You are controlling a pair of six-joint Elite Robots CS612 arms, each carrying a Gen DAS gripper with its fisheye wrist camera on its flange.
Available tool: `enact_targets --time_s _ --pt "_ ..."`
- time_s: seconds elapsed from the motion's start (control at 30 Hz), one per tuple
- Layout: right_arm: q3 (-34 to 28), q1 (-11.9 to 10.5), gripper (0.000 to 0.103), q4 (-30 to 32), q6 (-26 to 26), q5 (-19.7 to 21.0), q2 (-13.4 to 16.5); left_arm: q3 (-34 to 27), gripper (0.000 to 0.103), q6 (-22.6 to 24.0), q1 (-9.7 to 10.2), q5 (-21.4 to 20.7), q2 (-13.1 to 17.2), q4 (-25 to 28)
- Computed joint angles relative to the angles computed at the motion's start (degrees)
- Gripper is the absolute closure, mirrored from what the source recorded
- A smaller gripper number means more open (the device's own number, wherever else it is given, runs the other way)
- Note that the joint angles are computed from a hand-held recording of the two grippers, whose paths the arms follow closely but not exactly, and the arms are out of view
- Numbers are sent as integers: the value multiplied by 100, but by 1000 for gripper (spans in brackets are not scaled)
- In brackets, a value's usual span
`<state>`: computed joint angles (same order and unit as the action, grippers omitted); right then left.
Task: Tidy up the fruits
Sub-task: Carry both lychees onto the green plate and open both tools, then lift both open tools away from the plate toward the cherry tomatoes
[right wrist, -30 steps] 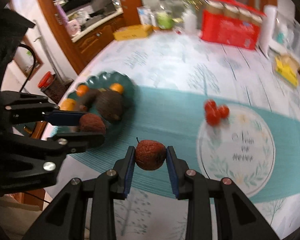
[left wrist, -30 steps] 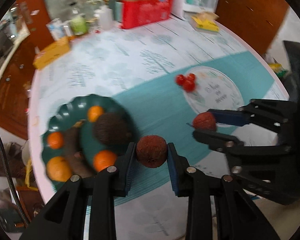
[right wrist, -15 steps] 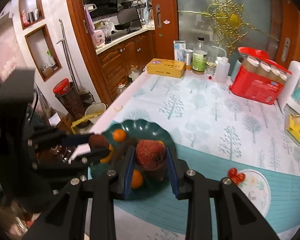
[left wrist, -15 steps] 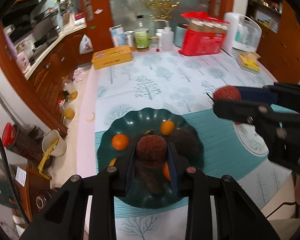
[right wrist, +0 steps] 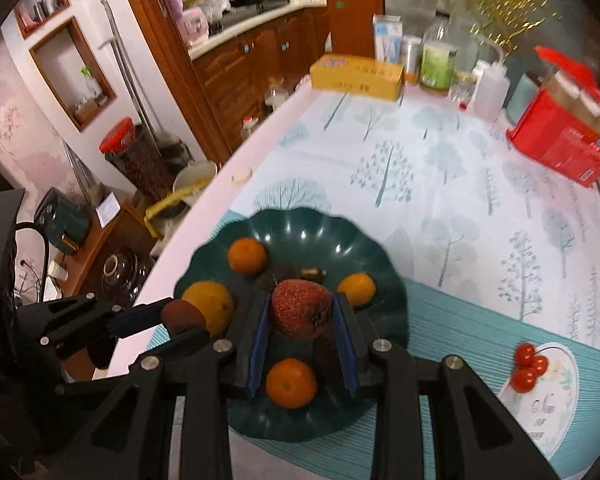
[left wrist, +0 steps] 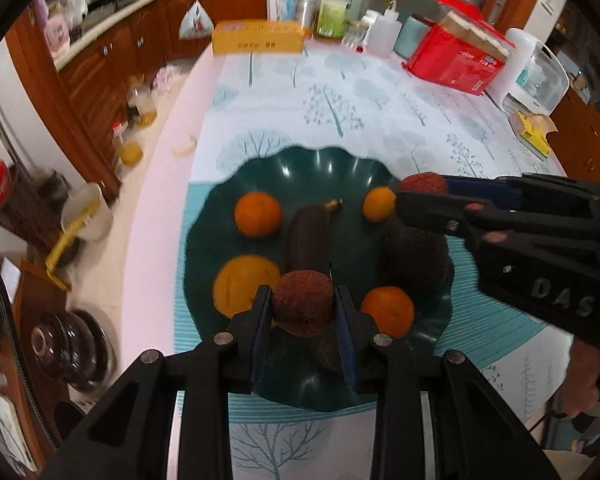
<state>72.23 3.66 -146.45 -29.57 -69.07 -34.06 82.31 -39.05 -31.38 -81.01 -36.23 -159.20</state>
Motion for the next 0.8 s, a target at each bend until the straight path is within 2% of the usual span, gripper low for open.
enact_targets --time_s 0.43,0.5,0.57,0.63,0.7,0.8 --pt "-396 137 71 497 -154 -402 349 -253 73 1 34 -396 227 130" --pt "-416 140 70 516 -182 -417 368 -283 68 -9 44 -406 245 159" --pt "-415 145 67 516 -229 -408 368 -295 49 -12 49 -418 249 154" --pt "-399 146 60 486 -260 -384 361 -290 42 -21 39 -360 239 125" --pt "-364 146 55 398 -252 -374 345 -283 39 61 5 -214 221 126" --pt "-337 137 53 363 -230 -320 323 -261 32 145 -24 -124 190 107"
